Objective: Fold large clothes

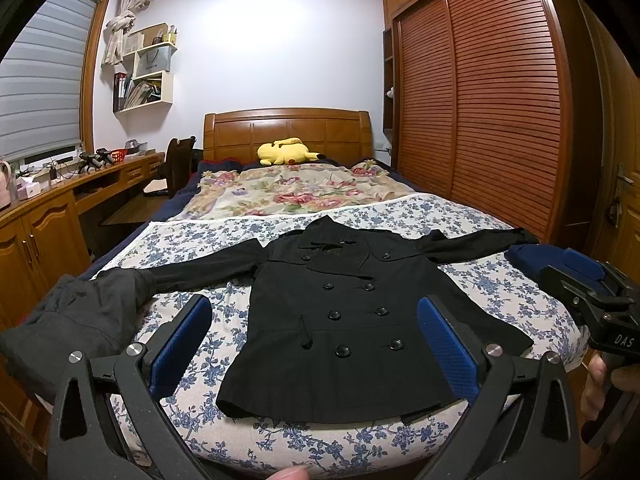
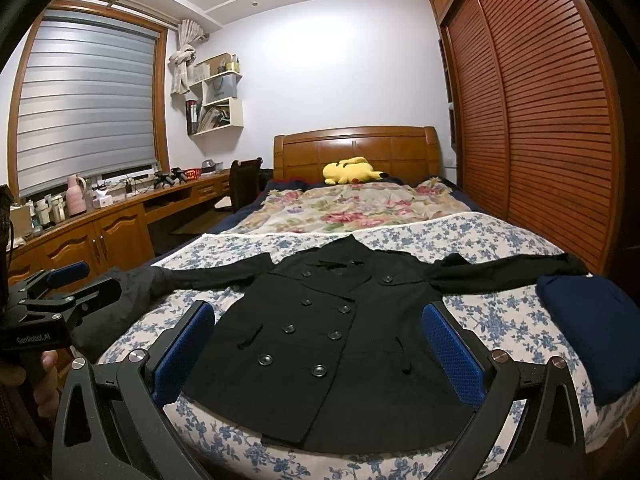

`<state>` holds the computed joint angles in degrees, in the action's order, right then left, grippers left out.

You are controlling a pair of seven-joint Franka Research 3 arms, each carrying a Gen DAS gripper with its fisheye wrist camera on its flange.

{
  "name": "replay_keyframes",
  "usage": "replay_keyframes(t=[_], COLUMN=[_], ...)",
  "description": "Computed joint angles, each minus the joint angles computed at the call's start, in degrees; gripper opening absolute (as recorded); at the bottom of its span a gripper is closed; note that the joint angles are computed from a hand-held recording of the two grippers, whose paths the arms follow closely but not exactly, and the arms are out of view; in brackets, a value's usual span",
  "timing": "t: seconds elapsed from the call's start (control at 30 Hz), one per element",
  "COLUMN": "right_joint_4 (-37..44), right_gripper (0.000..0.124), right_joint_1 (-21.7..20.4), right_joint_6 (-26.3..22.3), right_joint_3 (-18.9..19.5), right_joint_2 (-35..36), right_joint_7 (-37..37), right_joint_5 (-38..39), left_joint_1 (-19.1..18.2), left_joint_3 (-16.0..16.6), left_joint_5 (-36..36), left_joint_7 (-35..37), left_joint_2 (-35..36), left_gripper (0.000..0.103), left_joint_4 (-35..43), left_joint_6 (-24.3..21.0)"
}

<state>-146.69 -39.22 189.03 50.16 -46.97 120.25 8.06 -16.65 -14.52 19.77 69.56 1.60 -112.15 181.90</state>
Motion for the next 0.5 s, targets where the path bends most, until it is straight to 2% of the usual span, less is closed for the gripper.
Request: replay_keyframes(t=[0.5], right_joint_4=[0.11], right_gripper=[0.103], right_joint_1=[-0.22], right_joint_6=[0.12], right_joint_3=[0.2], right_joint_2=[-0.01], right_joint_7=[0.11], right_joint_5=[-0.05], left_joint_1=[-0.15], left_joint_3=[0.04], left_joint_5=[0.62], left_joint_7=[-0.7], left_joint_2=[-0.15], left_gripper=[0.103], left_joint_4=[0.2], left_joint_6=[-0.13])
